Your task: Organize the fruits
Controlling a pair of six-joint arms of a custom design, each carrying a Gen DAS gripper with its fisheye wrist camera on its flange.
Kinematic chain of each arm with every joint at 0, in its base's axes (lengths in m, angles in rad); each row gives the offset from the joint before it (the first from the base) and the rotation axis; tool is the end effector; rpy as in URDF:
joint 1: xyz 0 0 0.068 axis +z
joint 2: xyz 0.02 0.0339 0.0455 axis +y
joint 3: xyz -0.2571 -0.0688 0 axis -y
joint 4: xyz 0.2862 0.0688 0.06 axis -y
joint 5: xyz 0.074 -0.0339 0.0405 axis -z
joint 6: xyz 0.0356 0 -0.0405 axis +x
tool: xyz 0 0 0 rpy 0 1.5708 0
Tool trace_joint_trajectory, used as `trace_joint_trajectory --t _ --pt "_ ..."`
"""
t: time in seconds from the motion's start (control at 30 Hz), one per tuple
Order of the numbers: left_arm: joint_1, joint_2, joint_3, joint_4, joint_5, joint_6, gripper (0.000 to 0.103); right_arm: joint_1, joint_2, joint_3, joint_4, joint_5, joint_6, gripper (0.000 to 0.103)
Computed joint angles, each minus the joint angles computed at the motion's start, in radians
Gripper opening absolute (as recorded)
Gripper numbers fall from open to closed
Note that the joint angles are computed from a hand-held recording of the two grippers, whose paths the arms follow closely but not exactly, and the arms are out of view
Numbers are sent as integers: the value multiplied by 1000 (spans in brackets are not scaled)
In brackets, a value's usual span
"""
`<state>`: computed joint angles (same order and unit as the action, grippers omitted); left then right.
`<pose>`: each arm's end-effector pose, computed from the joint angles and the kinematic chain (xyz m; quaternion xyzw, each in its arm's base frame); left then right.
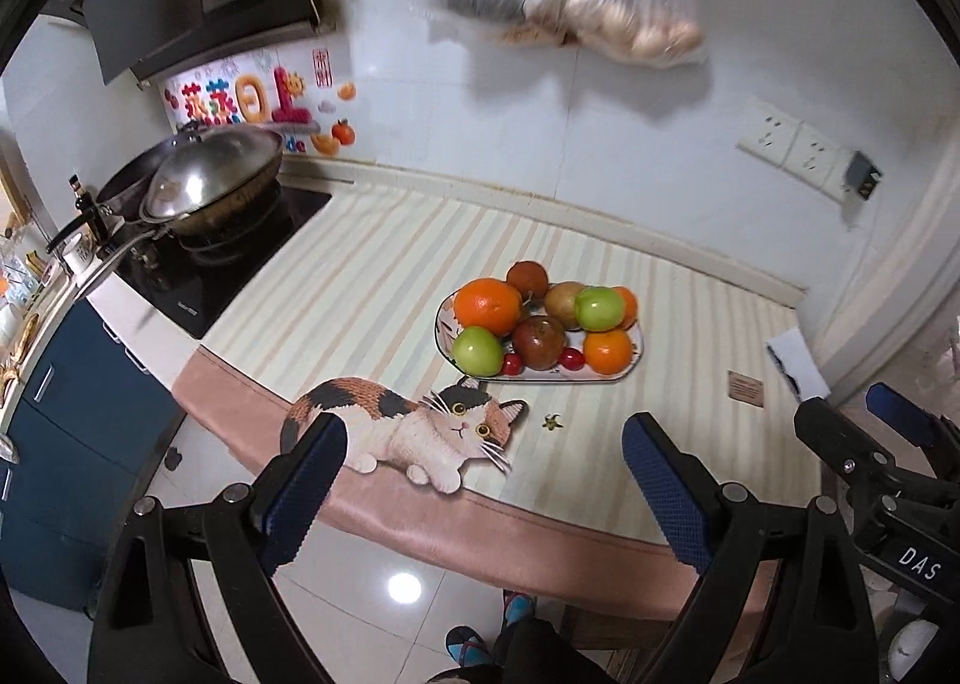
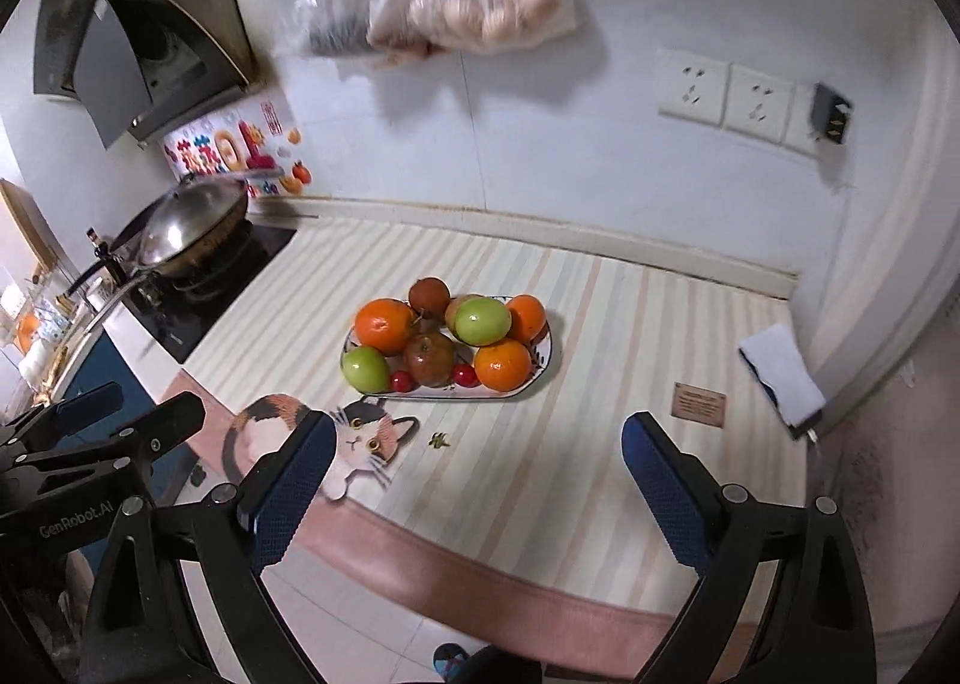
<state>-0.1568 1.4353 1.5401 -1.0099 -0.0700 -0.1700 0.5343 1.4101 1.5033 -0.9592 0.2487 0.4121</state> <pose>0.3276 -0.0493 0.3717 -0.0177 0.9444 -0.0205 0.3276 0.2872 0.1598 0.3710 -0.0141 0.9322 0.0525 0.3579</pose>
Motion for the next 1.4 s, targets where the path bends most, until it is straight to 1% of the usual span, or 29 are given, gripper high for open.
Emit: trace_joint_trajectory --t 0.17,0.3,0.43,0.63,0.7,0.87,0.97,1.2,1.4 --pt "-20 -113 -30 -51 -14 -14 94 84 -128 -16 -90 78 58 99" --pt "-49 -173 -36 -84 -34 -34 94 135 -186 -4 -148 110 87 99" --pt "-83 -214 -43 -99 -76 -54 94 170 -220 3 -171 137 87 99" --pt "-123 -233 -48 -112 -109 -91 94 165 -261 -3 -192 116 78 99" --pt "-123 -236 -54 -108 -113 -87 94 154 -268 -10 -191 106 72 99" --pt "-150 -206 -46 -112 -150 -126 94 87 -269 -38 -155 55 30 99" --pt "-147 -167 -34 -106 -157 -130 94 42 -246 -49 -118 25 -3 99" --pt "-133 -43 10 -69 -169 -133 94 -48 -138 -54 -18 -48 -65 99" --pt "-113 58 51 -30 -192 -121 94 -100 -31 -32 42 -82 -97 99"
